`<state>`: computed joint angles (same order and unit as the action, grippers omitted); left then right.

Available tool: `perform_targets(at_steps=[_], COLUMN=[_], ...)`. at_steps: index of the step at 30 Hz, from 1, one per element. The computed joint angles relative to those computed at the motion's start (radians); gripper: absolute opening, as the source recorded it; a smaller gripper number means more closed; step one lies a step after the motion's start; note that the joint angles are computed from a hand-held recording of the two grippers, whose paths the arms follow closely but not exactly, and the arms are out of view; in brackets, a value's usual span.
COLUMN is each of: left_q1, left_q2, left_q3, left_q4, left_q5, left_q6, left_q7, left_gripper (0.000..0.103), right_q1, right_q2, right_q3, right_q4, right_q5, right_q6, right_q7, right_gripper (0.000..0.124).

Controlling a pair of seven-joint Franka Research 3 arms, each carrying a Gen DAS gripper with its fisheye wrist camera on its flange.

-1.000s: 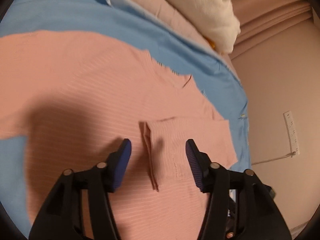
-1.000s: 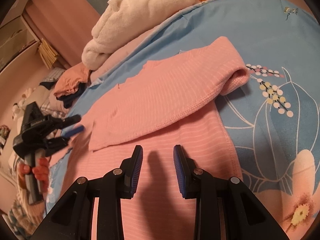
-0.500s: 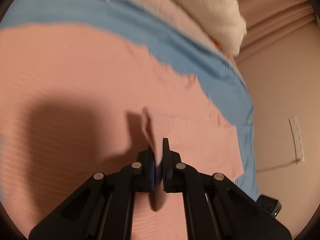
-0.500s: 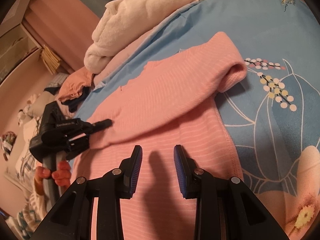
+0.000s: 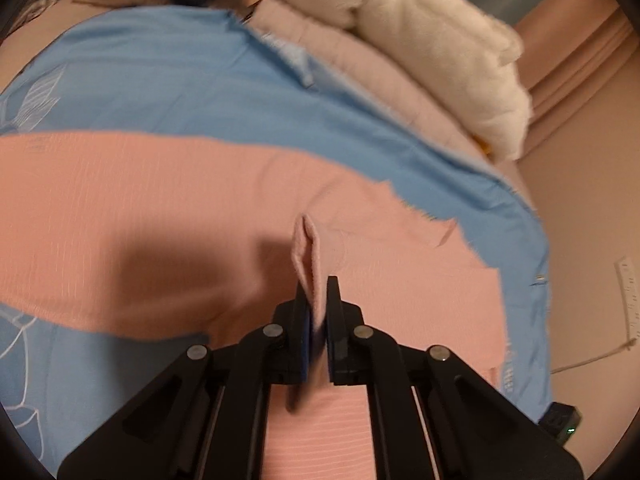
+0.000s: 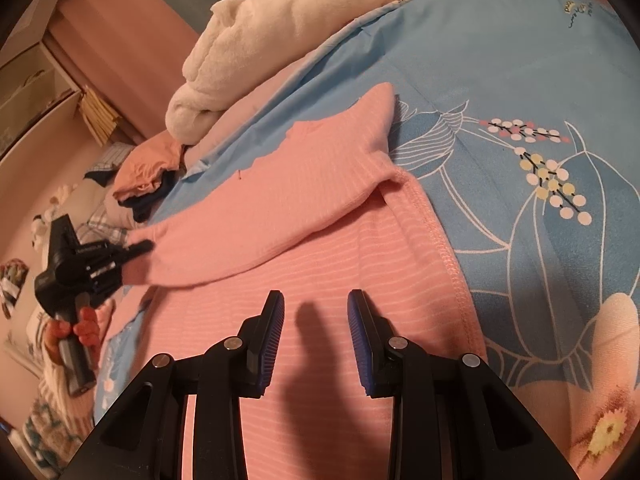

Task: Fold small clothes
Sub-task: 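Grasp the other sleeve cuff with the left tool, then fold the held sleeve across the shirt body with the left tool and release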

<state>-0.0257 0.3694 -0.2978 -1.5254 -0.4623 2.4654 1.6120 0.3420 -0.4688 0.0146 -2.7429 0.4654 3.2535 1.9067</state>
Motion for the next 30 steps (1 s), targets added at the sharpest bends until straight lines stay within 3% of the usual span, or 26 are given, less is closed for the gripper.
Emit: perform_targets(at_steps=[1,3,5,7,10,12,15,18,21,24,26,28,30], left_q1=[-0.007,-0.011,0.015,0.03,0.051,0.067,0.091,0.114,0.137,0.164,0.185,0.198,0.195], left_q2=[-0.001,0.007,-0.003,-0.034,-0.101,-0.147,-0.201,-0.236,-0.24,-0.219,-0.195,-0.163,-0.128], left_q3=[0.012,0.035,0.025,0.025,0.031,0.042,0.077,0.123,0.152,0.158,0.147,0.133,0.124], left_q4=[-0.006,0.005,-0.012,-0.05,-0.138,-0.205,-0.282,-0.342,-0.365,-0.362,-0.347,-0.322,-0.288], left_q5=[0.022,0.062,0.031,0.023,-0.008,-0.055,-0.14,-0.207,-0.28,-0.394,-0.501,-0.607,-0.629], left_q6=[-0.003,-0.046,-0.047,-0.025,0.014,0.03,0.036,0.07,0.103,0.13,0.146,0.185,0.233], left_q7=[-0.023,-0.086,-0.07,-0.035,0.024,0.058,0.074,0.047,0.02,0.045,0.087,0.125,0.115], left_gripper=[0.007,0.024,0.024,0.025,0.027,0.039,0.047,0.051,0.051,0.054,0.056,0.058,0.057], right_q1=[-0.002,-0.004,-0.04,-0.126,-0.167,-0.204,-0.114,-0.136,-0.109,-0.069,-0.005,0.027,0.048], right_q2=[0.003,0.003,0.001,-0.013,-0.006,0.027,0.14,0.265,0.398,0.522,0.61,0.658,0.647], right_q3=[0.003,0.003,0.037,0.111,0.153,0.195,0.144,0.206,0.22,0.197,0.146,0.128,0.109], right_q4=[0.004,0.006,0.012,0.036,0.085,0.144,0.268,0.395,0.537,0.675,0.785,0.85,0.852], right_q5=[0.0,-0.001,-0.005,-0.027,-0.086,-0.146,-0.18,-0.288,-0.382,-0.577,-0.725,-0.718,-0.702], right_q6=[-0.002,-0.005,-0.027,-0.092,-0.106,-0.126,-0.157,-0.165,-0.182,-0.213,-0.312,-0.393,-0.398], right_q7=[0.002,0.003,0.014,0.045,0.044,0.036,-0.042,-0.05,-0.041,0.089,0.182,0.15,0.125], right_gripper=[0.031,0.031,0.031,0.038,0.039,0.039,0.039,0.035,0.032,0.032,0.032,0.032,0.032])
